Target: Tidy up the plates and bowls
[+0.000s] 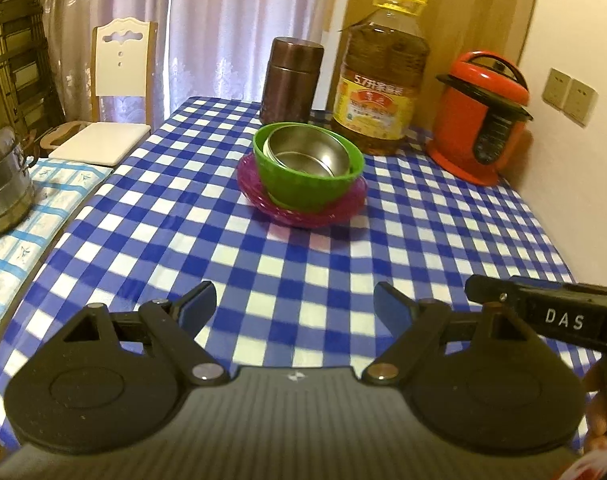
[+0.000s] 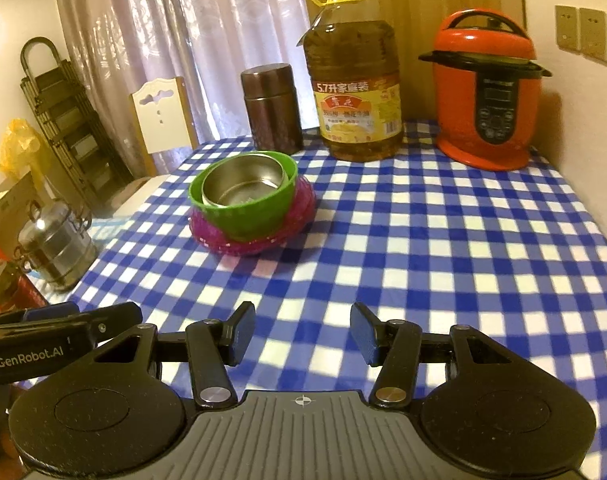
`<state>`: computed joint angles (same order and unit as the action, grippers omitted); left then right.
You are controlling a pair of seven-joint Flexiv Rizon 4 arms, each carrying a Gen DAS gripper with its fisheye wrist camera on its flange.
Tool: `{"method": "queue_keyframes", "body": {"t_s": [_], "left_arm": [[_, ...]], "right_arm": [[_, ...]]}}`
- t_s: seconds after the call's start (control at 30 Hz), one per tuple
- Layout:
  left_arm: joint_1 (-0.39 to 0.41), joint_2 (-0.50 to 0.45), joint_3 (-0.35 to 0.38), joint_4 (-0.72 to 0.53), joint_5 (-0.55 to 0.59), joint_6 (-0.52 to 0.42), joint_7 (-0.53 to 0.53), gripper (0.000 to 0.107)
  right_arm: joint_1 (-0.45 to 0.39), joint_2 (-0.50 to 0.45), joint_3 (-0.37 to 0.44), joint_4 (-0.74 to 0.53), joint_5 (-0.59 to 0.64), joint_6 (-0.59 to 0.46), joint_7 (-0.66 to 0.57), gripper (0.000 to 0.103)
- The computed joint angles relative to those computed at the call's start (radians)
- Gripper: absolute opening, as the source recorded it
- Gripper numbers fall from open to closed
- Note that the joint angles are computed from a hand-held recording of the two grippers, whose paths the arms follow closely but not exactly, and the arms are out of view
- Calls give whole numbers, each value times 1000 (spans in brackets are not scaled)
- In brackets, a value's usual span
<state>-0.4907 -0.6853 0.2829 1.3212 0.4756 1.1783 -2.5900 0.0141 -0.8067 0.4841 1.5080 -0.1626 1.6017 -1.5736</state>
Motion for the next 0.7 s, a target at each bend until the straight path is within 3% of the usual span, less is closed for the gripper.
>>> {"method": "queue_keyframes", "body": {"t_s": [0.17,0.4,0.7], "left_arm": [[-50,57,17,55,38,0,-58,84],[-109,131,15,90,147,-73,-138,84],[-111,217,-68,130,278,-176,-197,85]], "right_arm": [[-13,88,-21,122,24,58,27,53],[-21,195,-73,285,-5,134,94,53],[-115,274,-17,429,-102,171,155,53]]}}
